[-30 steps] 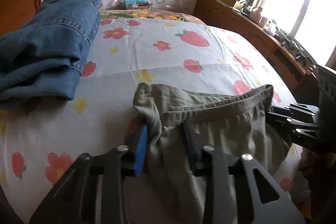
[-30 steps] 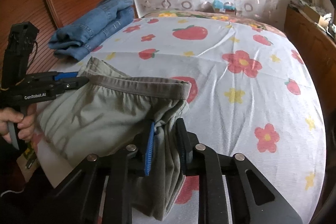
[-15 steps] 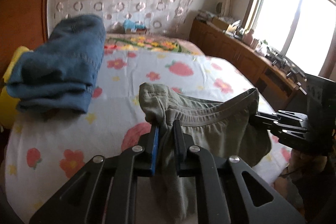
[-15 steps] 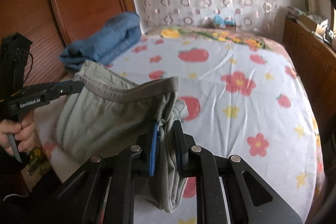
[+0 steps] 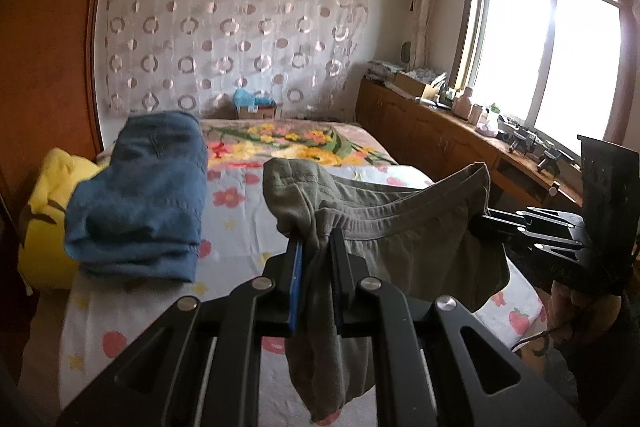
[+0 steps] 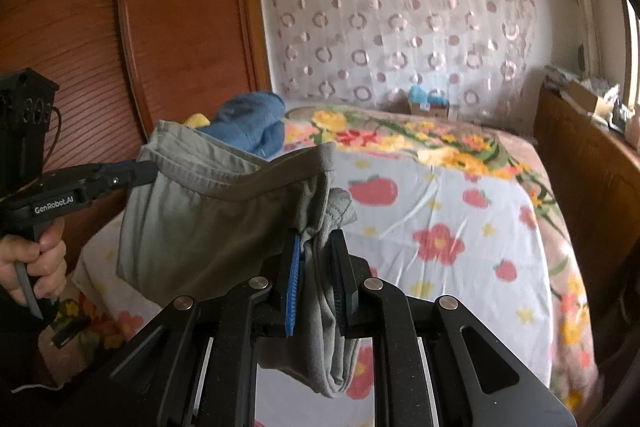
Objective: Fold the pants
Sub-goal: 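Carry the held shorts with both grippers over the blue jeans stack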
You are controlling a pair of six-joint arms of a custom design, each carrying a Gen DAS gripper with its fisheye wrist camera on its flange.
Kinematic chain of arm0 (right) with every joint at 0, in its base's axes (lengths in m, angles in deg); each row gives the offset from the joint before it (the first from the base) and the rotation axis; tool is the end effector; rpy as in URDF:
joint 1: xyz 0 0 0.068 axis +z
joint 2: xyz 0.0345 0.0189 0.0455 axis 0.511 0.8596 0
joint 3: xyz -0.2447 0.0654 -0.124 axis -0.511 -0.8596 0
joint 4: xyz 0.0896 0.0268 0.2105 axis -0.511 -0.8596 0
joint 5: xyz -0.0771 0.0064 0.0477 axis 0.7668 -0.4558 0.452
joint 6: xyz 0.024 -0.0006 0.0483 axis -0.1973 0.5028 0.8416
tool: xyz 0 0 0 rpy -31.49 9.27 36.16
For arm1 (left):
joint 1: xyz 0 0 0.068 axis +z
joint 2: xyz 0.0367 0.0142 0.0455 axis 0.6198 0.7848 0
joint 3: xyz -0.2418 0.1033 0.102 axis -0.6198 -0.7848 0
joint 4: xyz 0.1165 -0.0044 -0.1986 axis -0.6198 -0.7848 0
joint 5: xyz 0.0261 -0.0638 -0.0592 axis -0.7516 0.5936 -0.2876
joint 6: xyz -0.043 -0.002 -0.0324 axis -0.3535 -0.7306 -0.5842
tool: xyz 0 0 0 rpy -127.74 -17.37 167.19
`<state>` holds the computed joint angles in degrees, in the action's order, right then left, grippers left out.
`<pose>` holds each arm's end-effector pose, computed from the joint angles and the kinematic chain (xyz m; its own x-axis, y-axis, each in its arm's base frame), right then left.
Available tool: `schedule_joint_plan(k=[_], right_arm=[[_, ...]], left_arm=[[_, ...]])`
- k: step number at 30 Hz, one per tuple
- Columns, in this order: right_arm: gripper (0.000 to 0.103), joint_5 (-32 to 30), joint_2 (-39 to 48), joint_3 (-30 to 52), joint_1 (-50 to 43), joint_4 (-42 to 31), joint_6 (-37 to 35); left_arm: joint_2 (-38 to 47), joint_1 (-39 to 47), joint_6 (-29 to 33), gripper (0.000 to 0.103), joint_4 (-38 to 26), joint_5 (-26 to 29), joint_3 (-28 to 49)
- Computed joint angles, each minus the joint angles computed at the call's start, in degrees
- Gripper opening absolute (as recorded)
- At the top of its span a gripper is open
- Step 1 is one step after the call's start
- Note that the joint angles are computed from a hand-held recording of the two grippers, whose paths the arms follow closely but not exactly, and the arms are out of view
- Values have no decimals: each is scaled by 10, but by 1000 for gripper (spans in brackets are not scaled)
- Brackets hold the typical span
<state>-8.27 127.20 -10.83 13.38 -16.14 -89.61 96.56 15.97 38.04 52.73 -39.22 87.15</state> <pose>0.2399 -0.0577 0.1198 -0.5341 -0.0802 -0.8416 -0.2386 0.9693 0.0591 0.2789 -0.1234 0.0884 -0.5021 0.1275 -0.8553 0.5167 0.8373 -0.1786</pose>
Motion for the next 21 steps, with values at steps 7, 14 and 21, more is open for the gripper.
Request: schedule_joint_plan(k=[7,14,21], right_arm=[[12,9,-75,4,19,-45,5],[12,23,-124,18,46,-83,13],[12,38,-129,47,73,-104,18]], left_arm=[[-59,11,12,9,-9,2,-27],[-95,27,22,9,-19,6,-38],[-104,52,34,9,-42,15,-24]])
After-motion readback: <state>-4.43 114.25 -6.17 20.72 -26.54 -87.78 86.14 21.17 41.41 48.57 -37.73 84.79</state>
